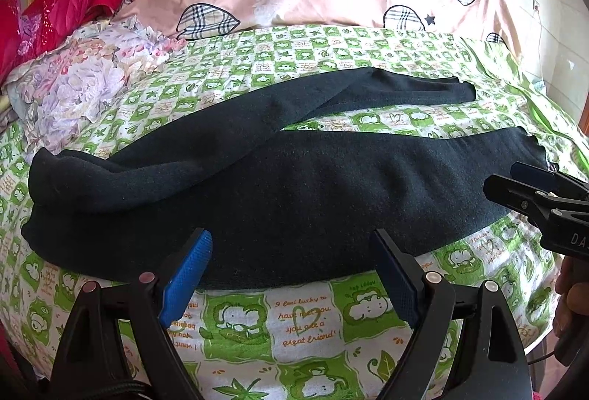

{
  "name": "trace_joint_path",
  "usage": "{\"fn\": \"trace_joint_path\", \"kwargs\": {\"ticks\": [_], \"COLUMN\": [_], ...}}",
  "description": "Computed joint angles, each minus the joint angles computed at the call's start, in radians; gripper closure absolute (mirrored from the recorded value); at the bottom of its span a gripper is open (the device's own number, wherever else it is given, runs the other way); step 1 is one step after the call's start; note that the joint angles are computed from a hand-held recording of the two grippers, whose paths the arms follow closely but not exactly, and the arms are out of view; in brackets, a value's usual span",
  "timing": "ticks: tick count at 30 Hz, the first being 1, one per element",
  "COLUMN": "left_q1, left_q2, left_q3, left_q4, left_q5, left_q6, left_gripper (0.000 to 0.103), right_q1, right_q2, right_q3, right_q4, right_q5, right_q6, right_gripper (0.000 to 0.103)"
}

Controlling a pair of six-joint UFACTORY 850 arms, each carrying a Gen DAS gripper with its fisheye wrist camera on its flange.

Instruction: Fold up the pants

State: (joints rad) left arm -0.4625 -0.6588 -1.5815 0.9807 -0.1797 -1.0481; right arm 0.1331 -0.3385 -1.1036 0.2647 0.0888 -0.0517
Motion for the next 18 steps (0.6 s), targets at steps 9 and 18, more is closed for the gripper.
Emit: {"fn": "trace_joint_path", "kwargs": {"ticks": [9,18], "left_q1": [-0.001,-0.002], "left_q2": [-0.002,-0.008], "left_q3": [-0.005,-0.011], "left_q4": [-0.023,-0.035], "left_q5": [0.000,0.000], "left_q6": [0.024,0.039], "left_gripper": [0.015,0.015], "right_q1": [0.002,0.004], "right_q2": [-0.007,-0.002], "right_q3": [-0.015,-0.009], "right_q4": [0.030,0.028], "right_q5": [-0.012,-0.007], "right_q6": [-0.020,-0.015], "right_gripper": [0.020,0.019]}}
